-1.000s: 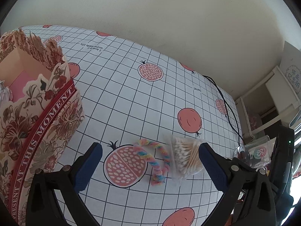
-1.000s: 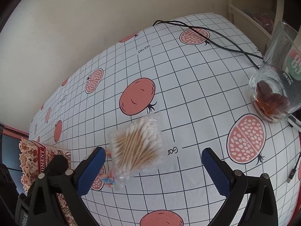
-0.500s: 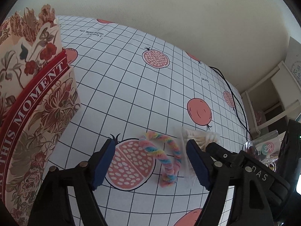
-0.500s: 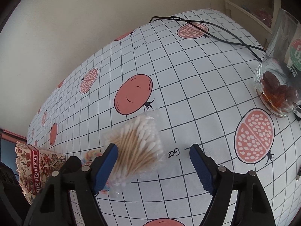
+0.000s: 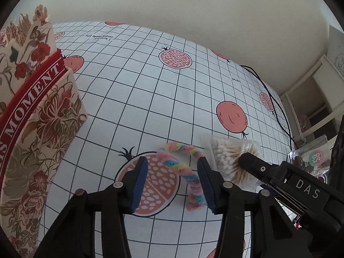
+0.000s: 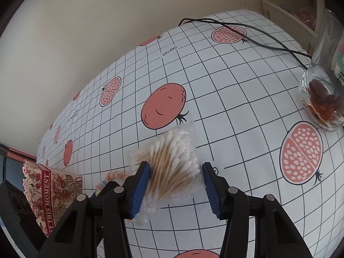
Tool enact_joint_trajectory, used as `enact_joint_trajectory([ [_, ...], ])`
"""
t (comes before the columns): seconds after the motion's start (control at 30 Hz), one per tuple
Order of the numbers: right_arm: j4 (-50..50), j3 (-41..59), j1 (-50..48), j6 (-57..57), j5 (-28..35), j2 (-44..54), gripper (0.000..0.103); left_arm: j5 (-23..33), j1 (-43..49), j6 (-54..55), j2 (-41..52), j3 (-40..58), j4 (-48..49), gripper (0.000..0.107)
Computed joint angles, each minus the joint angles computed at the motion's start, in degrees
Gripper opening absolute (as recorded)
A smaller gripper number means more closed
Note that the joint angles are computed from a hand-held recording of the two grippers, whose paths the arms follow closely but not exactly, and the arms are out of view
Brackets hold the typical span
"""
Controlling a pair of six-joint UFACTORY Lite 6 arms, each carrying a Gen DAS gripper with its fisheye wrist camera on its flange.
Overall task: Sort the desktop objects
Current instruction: 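Grasp the rainbow ring with the left tool while the right tool grasps the cotton swab bag, then lift and carry the ring with the left tool while the right tool carries the swab bag over the box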
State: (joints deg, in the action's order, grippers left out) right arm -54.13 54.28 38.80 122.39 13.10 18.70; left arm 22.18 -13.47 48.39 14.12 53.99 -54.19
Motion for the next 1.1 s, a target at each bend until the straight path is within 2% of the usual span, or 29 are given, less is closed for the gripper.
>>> enact_joint_trajectory([
  [0.1, -2.05, -0.24, 0.13, 2.09, -0.27, -0.05, 0.051, -0.05, -0.1, -0.34, 0.19, 0.06, 0.51, 0.032],
  [0.3, -8.37, -1.3, 0.18, 9.37, -1.19, -0.66, 0.045, 1.64, 1.17, 0.5, 0.52, 0.16, -1.15, 0.024],
  [0.33, -9.51, -1.52, 0.19, 10.77, -1.29, -0.82, 0.045, 2.14, 1.55, 0.51, 0.54, 0.25, -1.48, 0.021],
  [0.37, -10.34, -1.69, 0.16, 11.75, -1.45, -0.97, 0.044, 2.58, 1.8, 0.24, 0.55, 0.35, -1.53, 0.014],
  [0.5, -14.22, -2.55, 0.01, 16.12, -2.09, -1.77, 0.041, 3.81, 2.56, -0.87, 0.25, 0.62, -1.7, 0.01],
  [0.73, -17.72, -3.83, 0.49, 20.23, -1.53, -3.99, 0.039, 6.81, 4.44, -3.7, -0.84, 1.33, -0.59, 0.009],
  [0.9, -17.06, -4.62, 0.66, 19.46, -0.19, -7.02, 0.039, 11.47, 6.77, -5.51, -3.72, 2.54, -0.55, 0.008],
  [1.1, -11.33, -3.33, 2.73, 12.38, 4.76, -12.38, 0.039, 15.83, 8.45, -6.21, -10.48, 3.7, -0.76, 0.008],
])
